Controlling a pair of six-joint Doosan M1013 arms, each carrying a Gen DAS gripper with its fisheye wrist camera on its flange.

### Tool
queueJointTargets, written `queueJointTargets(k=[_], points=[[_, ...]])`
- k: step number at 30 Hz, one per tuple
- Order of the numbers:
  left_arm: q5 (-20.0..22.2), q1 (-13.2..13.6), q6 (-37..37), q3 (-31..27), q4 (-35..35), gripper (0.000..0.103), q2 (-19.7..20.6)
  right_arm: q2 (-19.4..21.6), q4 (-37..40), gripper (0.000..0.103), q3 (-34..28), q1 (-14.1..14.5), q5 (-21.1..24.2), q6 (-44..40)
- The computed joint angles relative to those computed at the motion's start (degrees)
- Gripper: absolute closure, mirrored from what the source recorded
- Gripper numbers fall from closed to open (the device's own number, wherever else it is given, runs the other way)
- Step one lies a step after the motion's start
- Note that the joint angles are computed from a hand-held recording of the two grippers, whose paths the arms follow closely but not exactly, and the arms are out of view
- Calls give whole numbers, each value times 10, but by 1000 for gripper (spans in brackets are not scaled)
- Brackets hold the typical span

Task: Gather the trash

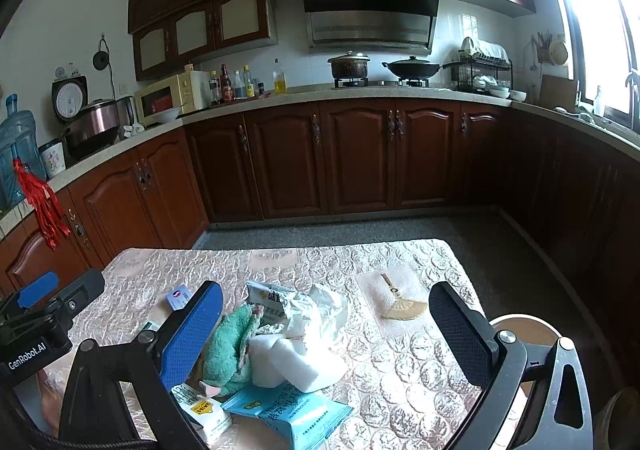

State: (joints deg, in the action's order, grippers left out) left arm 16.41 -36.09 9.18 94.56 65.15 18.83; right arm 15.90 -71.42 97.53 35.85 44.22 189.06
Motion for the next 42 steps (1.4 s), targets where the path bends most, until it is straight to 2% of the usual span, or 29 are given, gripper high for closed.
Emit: queueJointTargets(k=[11, 34, 38, 42], points=[[-3, 1, 3, 2, -3, 0, 1, 2, -8, 1, 1, 1, 2, 5], [1, 2, 22, 1, -22, 0, 4, 5, 31, 1, -3, -5, -7, -24], [1, 2, 25, 1, -26, 0, 4, 5, 66, 1, -8, -8, -9, -52], [2, 2, 24, 2, -25, 0, 4, 5, 50, 1, -5, -6, -9, -38]])
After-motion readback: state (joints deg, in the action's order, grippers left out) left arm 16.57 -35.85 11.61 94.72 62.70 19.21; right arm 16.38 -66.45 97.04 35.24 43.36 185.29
